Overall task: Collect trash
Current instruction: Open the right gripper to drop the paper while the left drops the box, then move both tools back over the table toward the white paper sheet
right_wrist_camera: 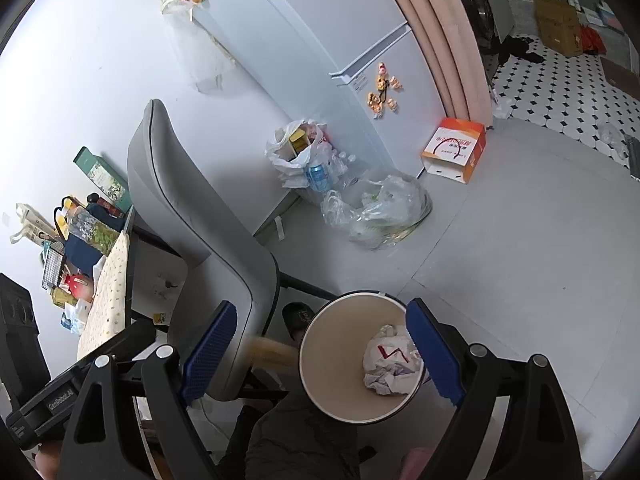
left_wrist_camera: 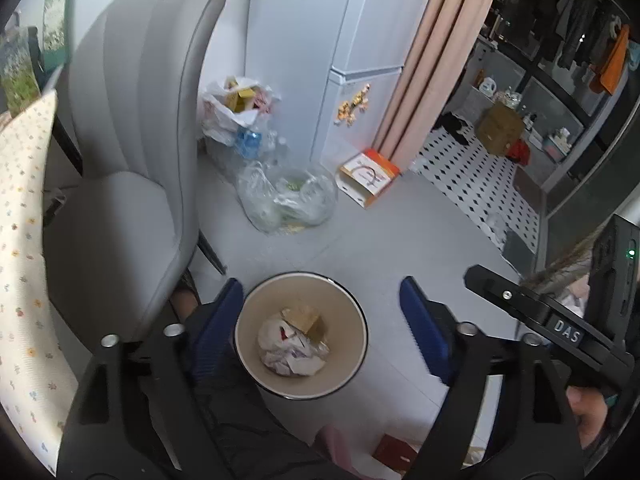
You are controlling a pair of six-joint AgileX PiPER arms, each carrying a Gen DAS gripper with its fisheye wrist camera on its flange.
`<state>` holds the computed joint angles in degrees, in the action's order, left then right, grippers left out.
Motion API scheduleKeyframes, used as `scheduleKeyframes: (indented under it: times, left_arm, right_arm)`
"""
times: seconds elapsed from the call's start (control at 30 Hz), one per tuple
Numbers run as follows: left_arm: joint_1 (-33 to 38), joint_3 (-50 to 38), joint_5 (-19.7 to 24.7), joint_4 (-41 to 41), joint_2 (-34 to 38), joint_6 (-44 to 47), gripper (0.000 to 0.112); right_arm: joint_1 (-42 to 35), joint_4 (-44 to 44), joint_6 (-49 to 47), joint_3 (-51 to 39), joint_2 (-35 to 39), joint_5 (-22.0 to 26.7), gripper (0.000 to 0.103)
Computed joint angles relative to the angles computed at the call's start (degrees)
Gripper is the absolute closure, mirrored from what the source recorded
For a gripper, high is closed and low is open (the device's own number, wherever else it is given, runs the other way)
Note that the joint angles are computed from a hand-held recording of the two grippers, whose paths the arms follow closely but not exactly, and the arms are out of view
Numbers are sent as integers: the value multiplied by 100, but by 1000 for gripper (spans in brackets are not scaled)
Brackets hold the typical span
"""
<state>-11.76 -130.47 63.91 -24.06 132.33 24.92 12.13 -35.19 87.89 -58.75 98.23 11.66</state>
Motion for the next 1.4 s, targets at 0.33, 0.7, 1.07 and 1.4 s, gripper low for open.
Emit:
scheduleKeyframes:
  times: [0.33,0.7,1.07,1.4]
  left_arm:
    - [517,571,-410,-3,-546,-171,15]
    - [1528,1320,-671,-485,-1211,170,15]
    - [2760,1797,-868,-1316,-1656,785,15]
    - [3888,1755,-892,-1747,-1624,1025,15]
  right_arm:
    - [332,652,-956,-426,163,73,12]
    - [1142,1034,-1684,-1680,581,835,8]
    - [1987,1297,-2382,-3623,1383,1876,8]
    - [2686,1854,-3528,-6727,2887,3389,8]
